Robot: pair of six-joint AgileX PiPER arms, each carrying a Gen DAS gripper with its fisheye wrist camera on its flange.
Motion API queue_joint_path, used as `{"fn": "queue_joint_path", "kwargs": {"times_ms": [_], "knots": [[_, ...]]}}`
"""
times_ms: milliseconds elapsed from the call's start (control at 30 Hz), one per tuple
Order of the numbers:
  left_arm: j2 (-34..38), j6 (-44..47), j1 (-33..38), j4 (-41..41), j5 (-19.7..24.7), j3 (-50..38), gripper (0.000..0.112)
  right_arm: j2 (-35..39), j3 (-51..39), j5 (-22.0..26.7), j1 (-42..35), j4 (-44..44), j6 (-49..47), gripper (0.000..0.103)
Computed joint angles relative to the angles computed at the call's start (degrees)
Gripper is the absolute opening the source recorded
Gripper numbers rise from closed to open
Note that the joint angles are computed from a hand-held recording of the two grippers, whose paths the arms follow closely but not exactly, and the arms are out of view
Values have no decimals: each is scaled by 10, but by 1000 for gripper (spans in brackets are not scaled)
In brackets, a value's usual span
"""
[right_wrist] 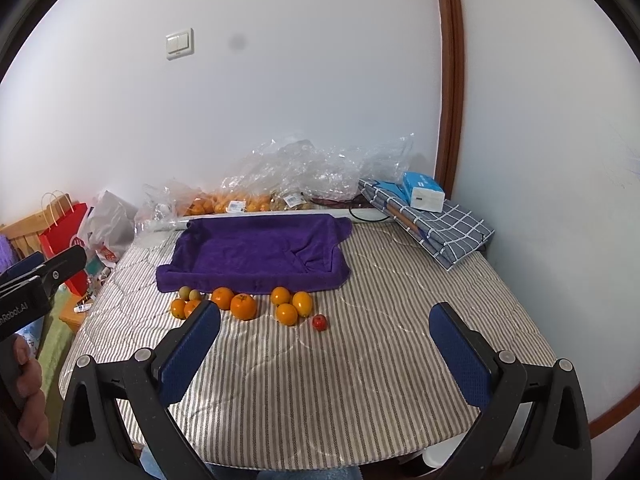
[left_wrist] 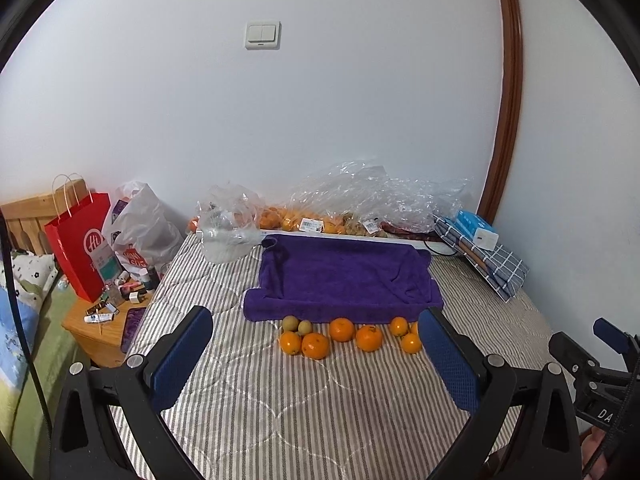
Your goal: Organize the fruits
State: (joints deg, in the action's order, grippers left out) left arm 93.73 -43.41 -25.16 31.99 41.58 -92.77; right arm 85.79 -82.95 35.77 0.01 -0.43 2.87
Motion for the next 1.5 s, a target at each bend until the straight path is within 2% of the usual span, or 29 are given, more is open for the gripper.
{"fn": "queue_joint_path", "kwargs": {"times_ms": [133,267,467,600,733,833,933,1100,1167,1233,1333,1367,1500], "knots": [[9,12,13,-16,-9,-6,103,22,-30,19,13,-50,52,103],[19,23,18,-21,-13,-13,103,40,-53,32,-8,16,0,103],[41,35,32,-28,-16,-30,103,60,-49,-6,-6,19,-24,102],[66,87,52,-77,-26,-50,102,76,-40,-29,-24,116,-116,102],[93,106,63,-91,-26,-68,102,115,-70,-24,-5,38,-59,102],[109,101,72,-94,-39,-69,102,145,-84,-29,-6,53,-77,102],[134,106,84,-106,-32,-85,102,169,-84,-45,-7,59,-90,102],[164,109,98,-105,-43,-90,101,214,-89,-79,-1,14,-57,101],[178,117,105,-112,-52,-90,100,239,-114,-53,-12,76,-105,93],[192,133,113,-124,-56,-93,100,280,-157,-6,-24,123,-142,84],[215,136,120,-119,-53,-97,100,311,-167,-7,-22,99,-121,72],[222,140,122,-119,-48,-100,100,326,-178,1,-23,98,-117,72],[259,151,130,-119,-19,-123,99,370,-198,16,-38,167,-167,59]]}}
